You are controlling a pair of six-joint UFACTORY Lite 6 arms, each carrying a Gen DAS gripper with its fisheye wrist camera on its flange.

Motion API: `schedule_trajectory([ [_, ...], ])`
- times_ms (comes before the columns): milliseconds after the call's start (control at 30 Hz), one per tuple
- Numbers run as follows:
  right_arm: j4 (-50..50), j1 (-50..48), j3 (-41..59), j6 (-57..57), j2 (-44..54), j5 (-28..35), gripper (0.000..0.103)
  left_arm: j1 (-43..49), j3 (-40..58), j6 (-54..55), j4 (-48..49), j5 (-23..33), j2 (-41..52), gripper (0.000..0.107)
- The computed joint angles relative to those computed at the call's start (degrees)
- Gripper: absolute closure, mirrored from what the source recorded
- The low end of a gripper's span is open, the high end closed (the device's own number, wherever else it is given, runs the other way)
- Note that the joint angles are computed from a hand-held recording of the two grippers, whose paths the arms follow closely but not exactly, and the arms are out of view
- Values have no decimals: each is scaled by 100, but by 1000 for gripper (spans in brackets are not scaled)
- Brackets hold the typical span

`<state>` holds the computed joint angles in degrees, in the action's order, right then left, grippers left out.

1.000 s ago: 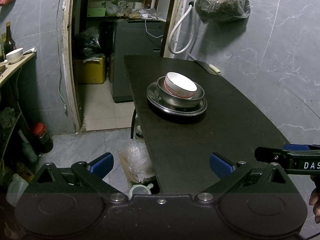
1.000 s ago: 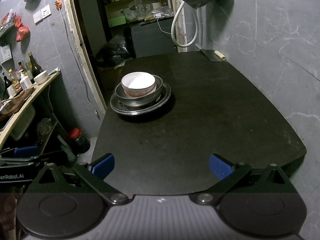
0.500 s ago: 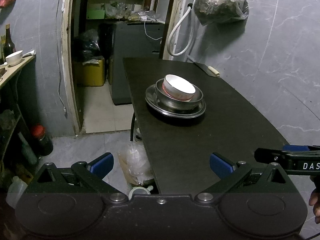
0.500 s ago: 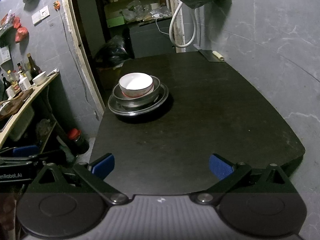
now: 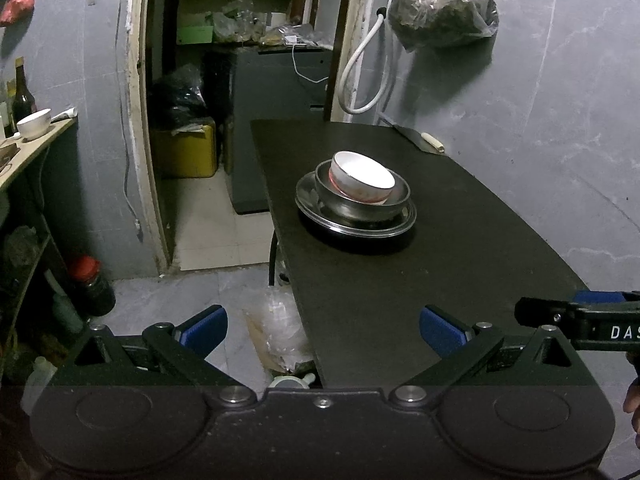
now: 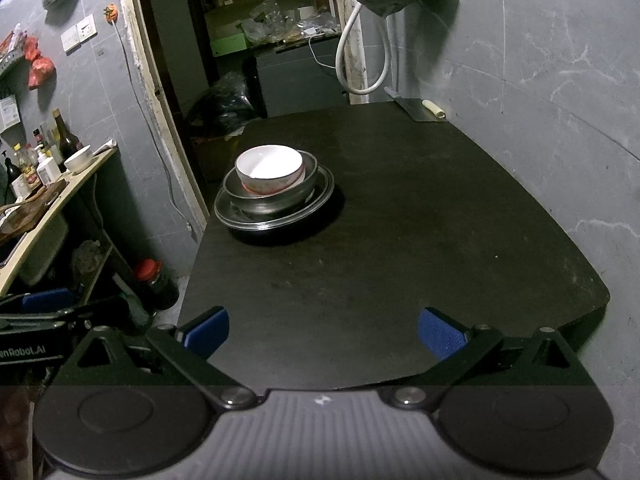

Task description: Organize plates and bowls

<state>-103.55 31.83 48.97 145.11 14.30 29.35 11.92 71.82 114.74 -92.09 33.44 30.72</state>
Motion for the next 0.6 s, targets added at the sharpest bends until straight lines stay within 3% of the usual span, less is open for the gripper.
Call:
schedule_trajectory([
  [600,12,-3,2,-13,3,-7,0,-55,-38,-3,9,-29,-35,7],
])
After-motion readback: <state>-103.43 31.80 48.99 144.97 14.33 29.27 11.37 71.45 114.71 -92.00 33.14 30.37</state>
